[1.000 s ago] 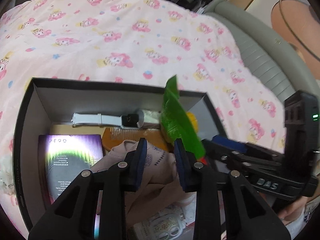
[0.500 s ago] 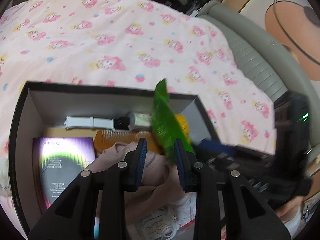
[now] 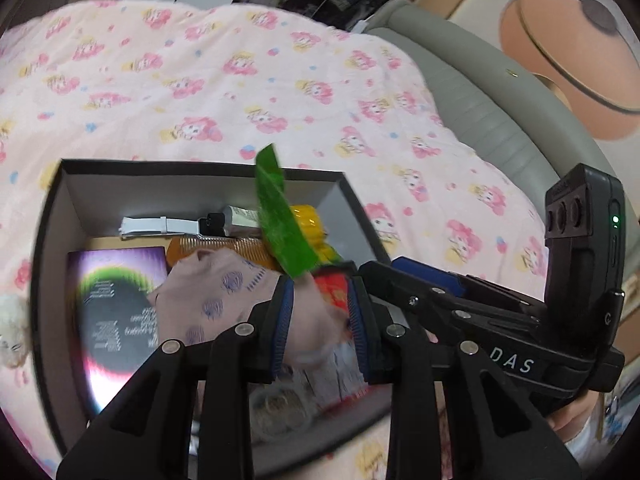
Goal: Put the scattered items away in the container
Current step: 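Withdraw both grippers and move them to the white plush toy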
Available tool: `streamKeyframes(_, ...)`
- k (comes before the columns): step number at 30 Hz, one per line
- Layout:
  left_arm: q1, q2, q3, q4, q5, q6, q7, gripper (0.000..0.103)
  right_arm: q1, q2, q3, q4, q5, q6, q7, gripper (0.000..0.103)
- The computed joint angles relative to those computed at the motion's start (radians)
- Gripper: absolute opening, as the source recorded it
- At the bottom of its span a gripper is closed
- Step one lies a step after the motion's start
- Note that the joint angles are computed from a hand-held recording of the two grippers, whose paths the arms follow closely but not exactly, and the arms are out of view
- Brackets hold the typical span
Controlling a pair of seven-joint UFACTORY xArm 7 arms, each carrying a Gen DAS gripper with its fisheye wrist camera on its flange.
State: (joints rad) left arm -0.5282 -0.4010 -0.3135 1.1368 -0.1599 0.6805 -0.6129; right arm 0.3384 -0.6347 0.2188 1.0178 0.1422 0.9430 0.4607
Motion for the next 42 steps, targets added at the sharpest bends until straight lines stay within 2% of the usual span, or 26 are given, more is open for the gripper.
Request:
streamKeyframes(2,0.001,-0.046,-0.016,-0.010,0.016,0.027,-0.022,0.027,0.005,-0.037,0.017,-0.007,-0.003,0.010,0.017,0.044)
streamKeyframes(6,-0.025,-0.158,-0.015,-0.044,-0.022,0.088,-0.052,0.027,0.026,-0.093,0.059,0.020,-0.012,0.067,0.042,0.044)
streamKeyframes(11,0.021,-0.290,-0.059,-0.002,0.041,0.310,-0.094,0.027,0.056,-0.126,0.124,0.054,0.001,0.084,0.091,0.044)
streamKeyframes(13,0.040,-0.353,-0.064,-0.014,0.056,0.366,-0.099,0.027,0.083,-0.095,0.146,0.085,0.011,0.088,0.084,0.044)
streamKeyframes(17,0.071,-0.519,-0.013,-0.110,0.007,0.426,-0.141,0.027,0.106,-0.004,0.210,0.157,0.001,0.061,0.102,0.044)
streamKeyframes(21,0.145,-0.656,0.022,-0.158,0.025,0.541,-0.153,0.027,0.139,0.136,0.270,0.222,-0.009,-0.028,0.152,0.044)
streamKeyframes(23,0.167,-0.725,0.061,-0.203,0.015,0.579,-0.142,0.027,0.164,0.217,0.296,0.251,-0.013,-0.077,0.197,0.044)
streamKeyframes(26,0.211,-0.807,0.108,-0.275,0.008,0.613,-0.120,0.030,0.202,0.340,0.316,0.309,-0.049,-0.111,0.209,0.044)
streamKeyframes(33,0.297,-0.902,0.218,-0.441,-0.030,0.589,-0.053,0.033,0.266,0.598,0.336,0.503,-0.271,-0.039,0.303,0.044)
streamKeyframes(37,0.341,-0.878,0.267,-0.497,-0.059,0.565,-0.026,0.033,0.334,0.753,0.297,0.629,-0.379,0.030,0.383,0.044)
streamKeyframes(38,0.355,-0.873,0.270,-0.504,-0.058,0.563,-0.022,0.031,0.357,0.797,0.286,0.659,-0.393,0.041,0.413,0.044)
streamKeyframes(42,0.393,-0.861,0.315,-0.556,-0.068,0.536,0.004,0.033,0.417,0.874,0.229,0.695,-0.400,0.039,0.471,0.044)
